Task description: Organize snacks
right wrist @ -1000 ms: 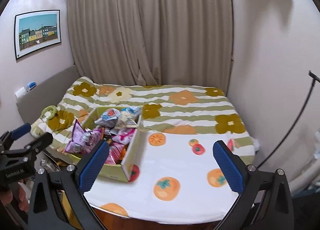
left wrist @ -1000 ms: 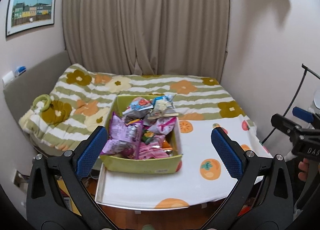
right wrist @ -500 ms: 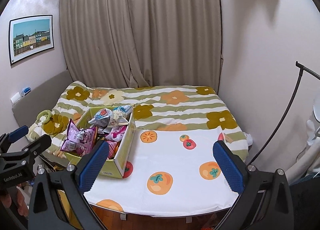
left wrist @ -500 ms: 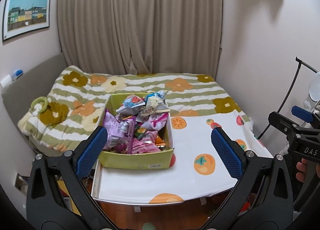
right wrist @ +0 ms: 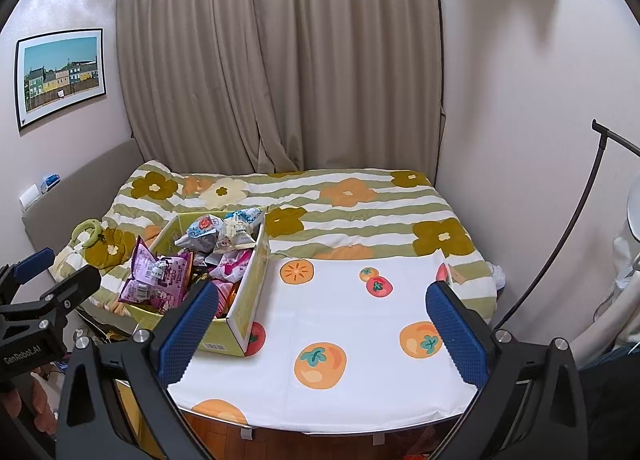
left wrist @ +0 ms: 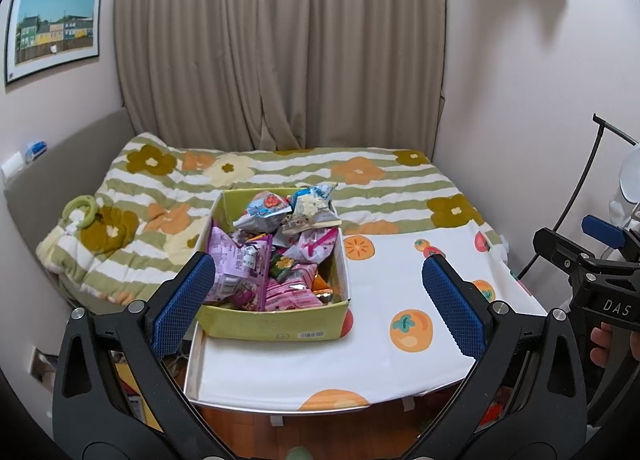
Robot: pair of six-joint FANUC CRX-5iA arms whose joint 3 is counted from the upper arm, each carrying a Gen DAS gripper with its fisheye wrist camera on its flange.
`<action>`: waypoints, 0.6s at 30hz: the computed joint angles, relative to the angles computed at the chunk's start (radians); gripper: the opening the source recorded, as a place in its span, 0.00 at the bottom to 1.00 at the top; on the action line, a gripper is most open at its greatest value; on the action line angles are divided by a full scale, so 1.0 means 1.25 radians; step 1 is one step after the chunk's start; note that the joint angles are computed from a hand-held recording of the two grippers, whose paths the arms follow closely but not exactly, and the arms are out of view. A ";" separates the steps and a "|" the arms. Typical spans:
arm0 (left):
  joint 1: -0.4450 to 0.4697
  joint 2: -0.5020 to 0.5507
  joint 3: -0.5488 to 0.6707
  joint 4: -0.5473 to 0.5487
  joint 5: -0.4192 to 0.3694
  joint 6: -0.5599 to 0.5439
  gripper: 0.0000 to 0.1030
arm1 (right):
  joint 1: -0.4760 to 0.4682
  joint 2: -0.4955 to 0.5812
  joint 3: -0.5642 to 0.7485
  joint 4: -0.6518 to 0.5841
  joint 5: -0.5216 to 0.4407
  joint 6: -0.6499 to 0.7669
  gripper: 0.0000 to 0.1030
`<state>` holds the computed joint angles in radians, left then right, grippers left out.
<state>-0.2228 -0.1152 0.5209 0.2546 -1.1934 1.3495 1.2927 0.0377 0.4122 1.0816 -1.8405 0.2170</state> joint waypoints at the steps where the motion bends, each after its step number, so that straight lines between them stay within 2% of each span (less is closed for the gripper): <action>1: 0.001 0.000 0.000 0.001 0.000 -0.001 1.00 | 0.001 -0.001 -0.001 0.001 0.001 -0.001 1.00; 18: 0.002 0.006 0.008 -0.002 -0.003 0.000 1.00 | -0.003 -0.004 -0.006 -0.001 0.002 -0.004 1.00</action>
<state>-0.2201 -0.1075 0.5303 0.2523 -1.1977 1.3490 1.2894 0.0332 0.4054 1.0798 -1.8382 0.2118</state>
